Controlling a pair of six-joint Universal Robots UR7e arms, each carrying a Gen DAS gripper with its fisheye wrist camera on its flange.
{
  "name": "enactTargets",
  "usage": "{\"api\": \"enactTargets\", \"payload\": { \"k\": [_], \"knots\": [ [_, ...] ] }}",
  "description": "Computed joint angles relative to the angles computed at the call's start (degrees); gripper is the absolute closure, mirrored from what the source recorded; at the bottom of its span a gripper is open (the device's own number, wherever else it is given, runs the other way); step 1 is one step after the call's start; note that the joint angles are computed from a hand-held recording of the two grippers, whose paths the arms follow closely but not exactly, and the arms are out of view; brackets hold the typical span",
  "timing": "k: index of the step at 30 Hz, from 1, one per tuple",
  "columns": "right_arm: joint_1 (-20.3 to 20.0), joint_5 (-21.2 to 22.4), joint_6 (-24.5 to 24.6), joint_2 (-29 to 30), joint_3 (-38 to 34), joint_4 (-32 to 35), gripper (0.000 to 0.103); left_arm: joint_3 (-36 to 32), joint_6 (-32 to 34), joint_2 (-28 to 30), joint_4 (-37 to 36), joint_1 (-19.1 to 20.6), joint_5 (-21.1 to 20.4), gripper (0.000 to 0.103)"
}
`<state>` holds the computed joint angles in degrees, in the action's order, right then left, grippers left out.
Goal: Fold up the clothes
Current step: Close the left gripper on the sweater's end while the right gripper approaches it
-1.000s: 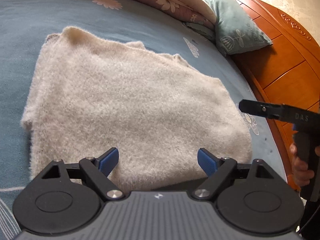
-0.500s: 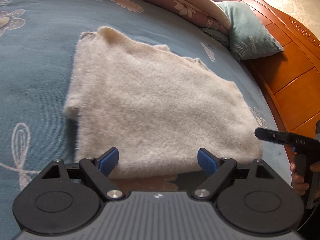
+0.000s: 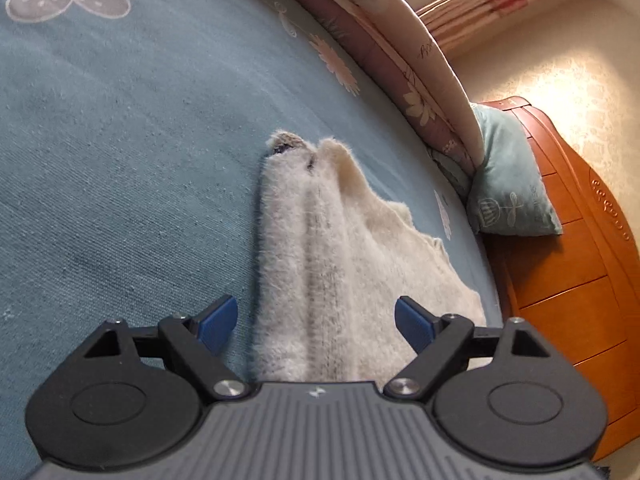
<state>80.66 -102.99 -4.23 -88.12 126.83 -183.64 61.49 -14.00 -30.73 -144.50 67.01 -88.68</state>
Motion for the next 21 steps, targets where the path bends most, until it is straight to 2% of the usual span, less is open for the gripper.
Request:
{"api": "enactTargets", "payload": {
  "k": [3,5,8,13,16,21],
  "knots": [
    [0.0,-2.9,0.2,-0.2,0.3,-1.0,0.016,-4.8,-0.1,3.0,2.4,1.8,-6.5,0.017],
    [0.0,-4.0,0.2,0.3,0.1,-2.4,0.016,-8.7,1.4,5.0,5.7,2.0,-8.0,0.017],
    [-0.2,-3.9,0.7,1.0,-0.4,-4.5,0.016,-16.4,4.3,9.1,12.7,1.5,-8.5,0.014],
    [0.9,-5.4,-0.8,3.1,-1.6,-6.9,0.016,-26.9,5.1,14.9,18.5,1.1,-8.4,0.013],
    [1.4,-5.8,-2.1,3.7,-1.7,-7.8,0.016,-24.7,7.5,13.3,19.8,1.2,-9.9,0.013],
    [1.0,-5.6,-3.6,2.8,-1.0,-8.6,0.016,-11.7,10.3,5.5,18.2,1.0,-11.6,0.012]
  ]
}}
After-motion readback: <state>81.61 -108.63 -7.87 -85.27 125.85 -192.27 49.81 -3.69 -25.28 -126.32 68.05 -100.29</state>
